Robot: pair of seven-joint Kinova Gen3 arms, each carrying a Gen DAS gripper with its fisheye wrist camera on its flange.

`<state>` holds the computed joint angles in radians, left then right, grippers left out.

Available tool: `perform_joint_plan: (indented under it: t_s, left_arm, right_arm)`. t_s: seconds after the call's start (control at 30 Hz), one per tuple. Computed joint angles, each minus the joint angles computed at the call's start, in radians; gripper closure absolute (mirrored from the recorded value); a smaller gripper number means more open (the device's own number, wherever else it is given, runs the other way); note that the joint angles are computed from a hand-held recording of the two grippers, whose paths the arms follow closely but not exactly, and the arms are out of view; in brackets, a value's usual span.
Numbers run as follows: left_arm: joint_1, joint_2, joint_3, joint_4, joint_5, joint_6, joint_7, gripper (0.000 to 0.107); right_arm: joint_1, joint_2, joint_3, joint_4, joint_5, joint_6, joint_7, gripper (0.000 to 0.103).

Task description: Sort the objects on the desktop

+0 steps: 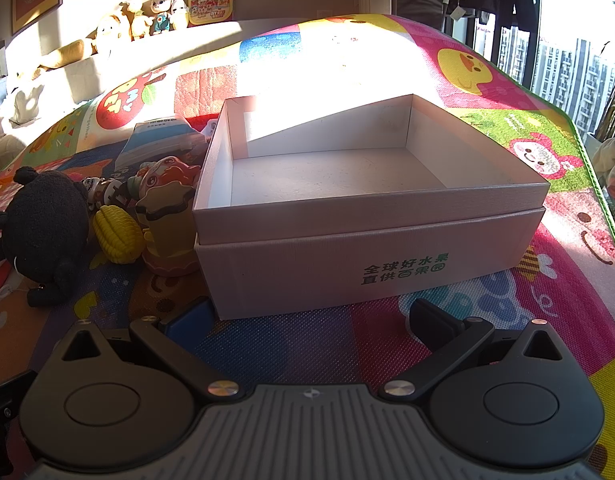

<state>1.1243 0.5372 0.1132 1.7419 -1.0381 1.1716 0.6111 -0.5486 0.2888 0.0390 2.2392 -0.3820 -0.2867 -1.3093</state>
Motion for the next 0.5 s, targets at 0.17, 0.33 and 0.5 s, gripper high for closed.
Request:
perform_joint_plan:
  t_s: [0.17,0.33,0.5]
  left_arm:
    - [0.000,-0.001,0.000,0.002,-0.001,-0.001,0.002,0.004]
    - [0.000,0.000,0.000,0.001,-0.001,-0.001,0.002,0.004]
    - [0.000,-0.001,0.001,0.002,-0.001,-0.001,0.001,0.004]
  right_arm:
    - [0.003,0.000,-0.003,0.000,0.002,0.000,-0.001,0.000]
    - [0.005,0.001,-0.004,-0.001,0.004,0.000,-0.002,0.000]
    - [0.010,0.001,-0.007,-0.002,0.009,0.002,-0.006,0.000]
